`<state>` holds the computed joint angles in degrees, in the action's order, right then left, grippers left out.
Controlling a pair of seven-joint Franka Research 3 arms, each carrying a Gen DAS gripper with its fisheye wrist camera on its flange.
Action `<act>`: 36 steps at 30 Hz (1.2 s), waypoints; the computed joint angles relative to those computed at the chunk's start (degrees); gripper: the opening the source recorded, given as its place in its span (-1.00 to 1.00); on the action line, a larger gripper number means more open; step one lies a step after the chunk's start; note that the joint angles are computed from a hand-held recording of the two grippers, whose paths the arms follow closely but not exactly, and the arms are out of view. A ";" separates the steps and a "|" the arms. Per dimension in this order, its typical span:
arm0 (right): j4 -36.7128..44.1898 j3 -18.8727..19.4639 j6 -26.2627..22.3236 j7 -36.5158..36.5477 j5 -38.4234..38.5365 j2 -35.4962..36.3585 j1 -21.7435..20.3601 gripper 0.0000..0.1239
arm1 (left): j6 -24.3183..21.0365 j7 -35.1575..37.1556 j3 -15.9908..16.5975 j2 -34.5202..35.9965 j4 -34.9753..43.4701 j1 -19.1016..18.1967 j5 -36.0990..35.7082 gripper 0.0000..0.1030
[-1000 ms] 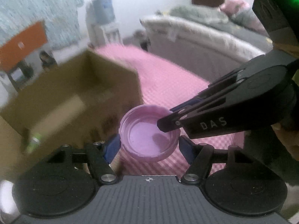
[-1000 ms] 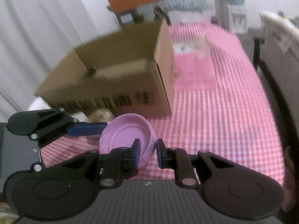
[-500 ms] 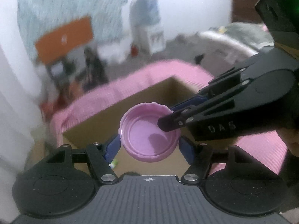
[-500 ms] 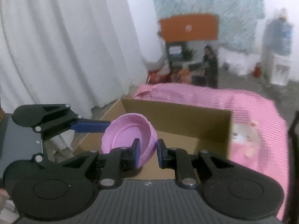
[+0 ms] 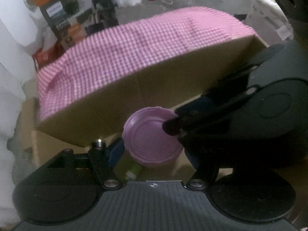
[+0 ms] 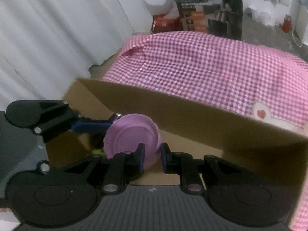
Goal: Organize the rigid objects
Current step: 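Carry the purple lid into the box and open the right gripper, then reach the right gripper to the gold round jar and grasp it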
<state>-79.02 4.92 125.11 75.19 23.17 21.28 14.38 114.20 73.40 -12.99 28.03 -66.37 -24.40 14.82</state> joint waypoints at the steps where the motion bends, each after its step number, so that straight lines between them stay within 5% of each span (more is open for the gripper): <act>1: 0.36 0.01 0.24 0.16 -0.17 0.48 0.20 -0.67 | -0.16 -0.08 0.21 0.17 -0.03 -0.20 0.53 0.35; 8: 0.06 0.29 0.95 0.49 1.06 0.83 -0.08 -0.65 | 1.71 -0.95 0.44 -1.80 -1.71 -0.20 2.22 0.45; 13: -7.25 0.52 5.41 -1.68 5.54 -6.67 -1.38 -0.64 | 8.25 -3.22 0.55 -8.18 -8.50 -0.09 5.49 0.53; 17: -16.78 0.08 10.10 -5.29 11.92 -16.52 -2.20 -0.56 | 14.23 -6.12 -0.19 -15.44 -15.82 0.74 7.16 0.54; 19: -22.47 -0.56 13.24 -7.31 15.27 -22.25 -1.95 -0.17 | 17.11 -6.76 -0.83 -19.08 -19.49 1.43 7.21 0.54; 21: -28.68 -1.46 16.77 -9.95 18.45 -28.69 -1.13 -0.01 | 20.08 -7.42 -1.44 -23.02 -23.52 2.05 7.37 0.54; 27: -44.09 -4.50 21.84 -13.23 23.37 -45.49 2.66 0.07 | 24.56 -9.45 -3.60 -33.72 -34.70 2.67 8.00 0.66; 29: -49.14 -5.07 23.79 -13.28 24.24 -50.52 3.83 0.08 | 25.20 -11.20 -4.39 -36.55 -38.13 2.86 8.15 1.00; 36: -64.41 -5.34 28.17 -7.01 24.94 -62.45 6.41 0.08 | 30.53 -21.34 -8.83 -44.09 -52.18 2.58 13.35 1.00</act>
<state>-143.43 -0.42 153.28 68.18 48.10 -41.18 20.79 144.73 52.06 -21.82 -16.06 -118.55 -21.82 28.18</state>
